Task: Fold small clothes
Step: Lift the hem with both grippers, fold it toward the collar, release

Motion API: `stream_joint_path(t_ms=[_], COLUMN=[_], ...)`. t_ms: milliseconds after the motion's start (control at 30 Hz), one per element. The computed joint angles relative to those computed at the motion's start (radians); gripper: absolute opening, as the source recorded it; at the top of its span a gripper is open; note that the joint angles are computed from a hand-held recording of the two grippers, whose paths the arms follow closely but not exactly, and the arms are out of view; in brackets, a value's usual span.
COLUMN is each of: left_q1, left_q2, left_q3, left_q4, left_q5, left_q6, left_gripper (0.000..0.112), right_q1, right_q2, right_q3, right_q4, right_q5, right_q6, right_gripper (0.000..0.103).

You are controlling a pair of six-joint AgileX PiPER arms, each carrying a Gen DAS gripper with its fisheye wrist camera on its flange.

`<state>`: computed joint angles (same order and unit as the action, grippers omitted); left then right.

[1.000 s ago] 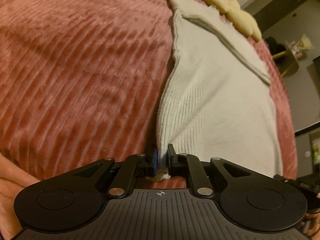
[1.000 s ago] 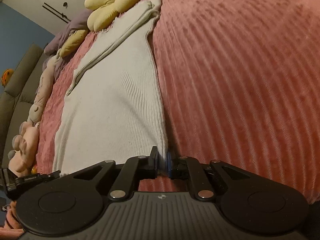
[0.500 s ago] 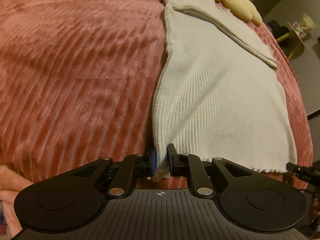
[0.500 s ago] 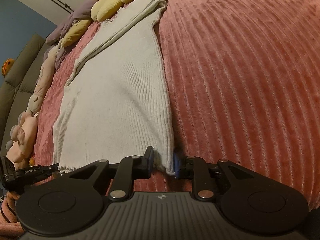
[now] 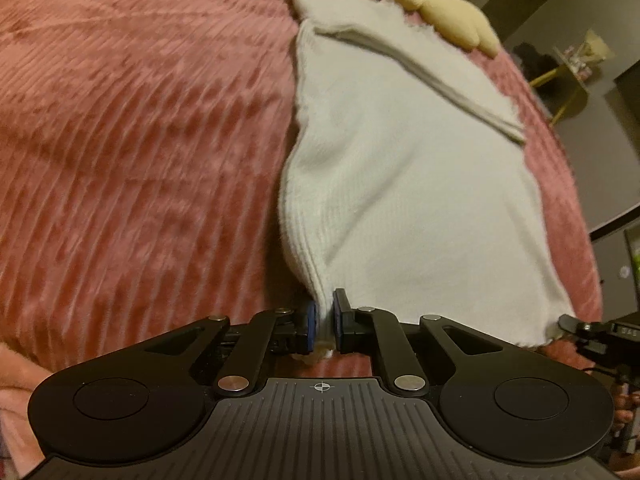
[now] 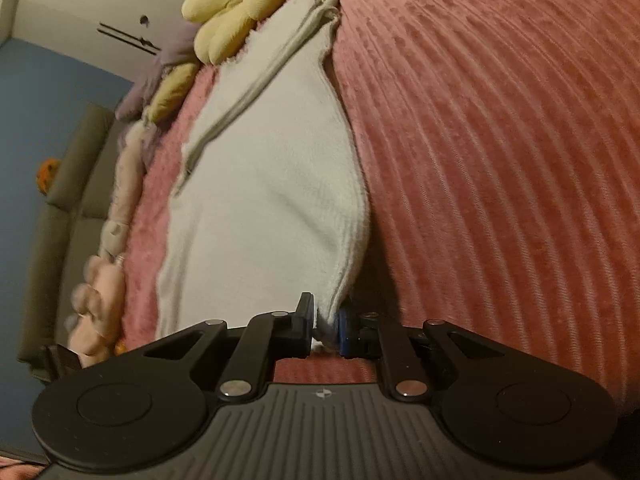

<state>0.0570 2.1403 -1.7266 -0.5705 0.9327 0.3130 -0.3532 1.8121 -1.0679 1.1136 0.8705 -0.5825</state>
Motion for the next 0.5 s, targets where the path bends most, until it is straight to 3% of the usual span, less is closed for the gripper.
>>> stream_joint_path(t_ms=[333, 500], left_q1=[0.015, 0.03], left_q2=[-0.002, 0.014], left_q3=[-0.044, -0.089], left_q4=[-0.107, -0.155], left_q5=[-0.007, 0.027], left_q6=[0.031, 0.025], left_gripper=[0.011, 0.011], right_q1=[0.0, -0.006], right_q2=[0.004, 0.003], right_q3=[-0.054, -0.056], right_q4=[0.069, 0.073], right_q5=[0.023, 0.025], right_q6=[-0.012, -0.004], right_gripper=[0.011, 0.011])
